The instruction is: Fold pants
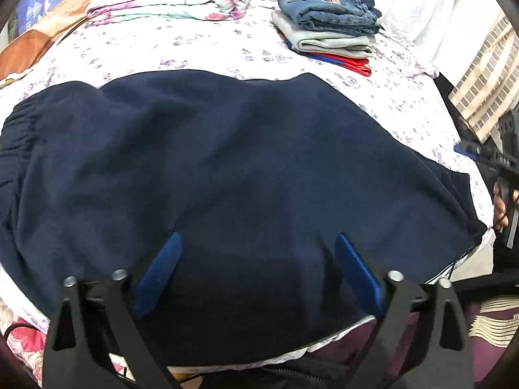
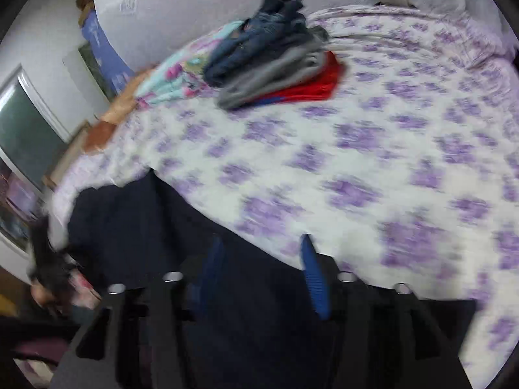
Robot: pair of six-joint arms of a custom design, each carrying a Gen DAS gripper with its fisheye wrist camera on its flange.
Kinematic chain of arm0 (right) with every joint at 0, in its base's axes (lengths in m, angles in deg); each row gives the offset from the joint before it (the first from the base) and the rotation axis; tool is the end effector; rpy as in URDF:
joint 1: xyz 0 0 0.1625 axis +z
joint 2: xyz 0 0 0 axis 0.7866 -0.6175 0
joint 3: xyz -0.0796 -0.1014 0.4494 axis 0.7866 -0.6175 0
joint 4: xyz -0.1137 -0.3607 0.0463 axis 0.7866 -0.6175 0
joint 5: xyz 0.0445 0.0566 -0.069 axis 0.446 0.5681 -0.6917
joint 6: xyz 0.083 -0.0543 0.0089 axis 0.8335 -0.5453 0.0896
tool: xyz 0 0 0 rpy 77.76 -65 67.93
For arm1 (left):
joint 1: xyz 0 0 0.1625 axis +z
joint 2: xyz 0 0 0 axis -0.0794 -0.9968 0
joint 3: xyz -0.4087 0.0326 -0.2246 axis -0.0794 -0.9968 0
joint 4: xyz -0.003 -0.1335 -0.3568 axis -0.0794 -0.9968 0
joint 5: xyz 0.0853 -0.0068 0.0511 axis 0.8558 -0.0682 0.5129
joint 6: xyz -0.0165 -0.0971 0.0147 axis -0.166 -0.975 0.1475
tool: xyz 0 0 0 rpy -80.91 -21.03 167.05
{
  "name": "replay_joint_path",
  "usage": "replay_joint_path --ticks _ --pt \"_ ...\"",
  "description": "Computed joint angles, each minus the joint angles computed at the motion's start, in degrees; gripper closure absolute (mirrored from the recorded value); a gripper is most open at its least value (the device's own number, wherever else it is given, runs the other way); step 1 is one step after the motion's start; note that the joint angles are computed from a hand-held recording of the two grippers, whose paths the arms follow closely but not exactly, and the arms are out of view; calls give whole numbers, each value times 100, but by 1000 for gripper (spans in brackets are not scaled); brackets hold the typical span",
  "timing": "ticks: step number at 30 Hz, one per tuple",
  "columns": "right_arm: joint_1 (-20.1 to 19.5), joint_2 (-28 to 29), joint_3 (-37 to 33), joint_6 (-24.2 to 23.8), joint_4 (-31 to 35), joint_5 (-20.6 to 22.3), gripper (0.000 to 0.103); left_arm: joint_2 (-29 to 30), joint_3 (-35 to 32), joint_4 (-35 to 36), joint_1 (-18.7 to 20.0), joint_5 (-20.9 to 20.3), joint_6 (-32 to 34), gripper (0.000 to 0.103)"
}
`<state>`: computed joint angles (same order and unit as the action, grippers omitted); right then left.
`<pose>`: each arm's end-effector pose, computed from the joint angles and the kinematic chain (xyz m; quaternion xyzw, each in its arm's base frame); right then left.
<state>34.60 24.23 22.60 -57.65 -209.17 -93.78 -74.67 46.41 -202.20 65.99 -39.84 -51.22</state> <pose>0.0705 -0.7162 0.2491 0.2682 -0.9322 0.1771 0.1665 -0.1165 -0.6273 0.1426 0.0613 0.9250 -0.2715 0.2587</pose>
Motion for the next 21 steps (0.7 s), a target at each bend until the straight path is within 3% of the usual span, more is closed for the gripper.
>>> replay_joint_path --ticks 4,6,7,8,9,11,13,16,18,19,20,21 --pt "98 227 12 -778 4 -636 42 107 -159 101 -12 133 31 5" --pt "234 454 106 -1535 -463 -1069 44 116 -166 4 4 95 4 5" --pt "252 499 89 -1689 -449 -1164 62 109 -126 -66 4 88 -10 5" --pt "300 659 58 -1948 -588 -1493 88 115 -100 -154 5 86 -19 5" --pt "326 769 -9 -1997 -674 -1734 89 121 -82 -207 3 91 -25 5" --pt "230 776 -216 -1658 -389 -1572 95 99 1 -287 -13 100 -45 5" --pt "154 741 -291 -1474 -588 -1414 96 67 71 -359 -11 55 -17 5" --pt "-30 693 -399 -986 -324 -1078 95 48 101 -372 -2 20 44 5" --pt "-103 676 -260 -1014 -535 -940 93 56 60 -300 6 22 86 5" --pt "-130 625 -195 -976 -600 -827 78 45 65 -297 13 8 97 5" --pt "-192 489 -97 -884 -710 -633 55 28 75 -289 17 8 98 5" --pt "-252 325 33 -735 -962 -469 50 10 96 -281 7 41 75 5"
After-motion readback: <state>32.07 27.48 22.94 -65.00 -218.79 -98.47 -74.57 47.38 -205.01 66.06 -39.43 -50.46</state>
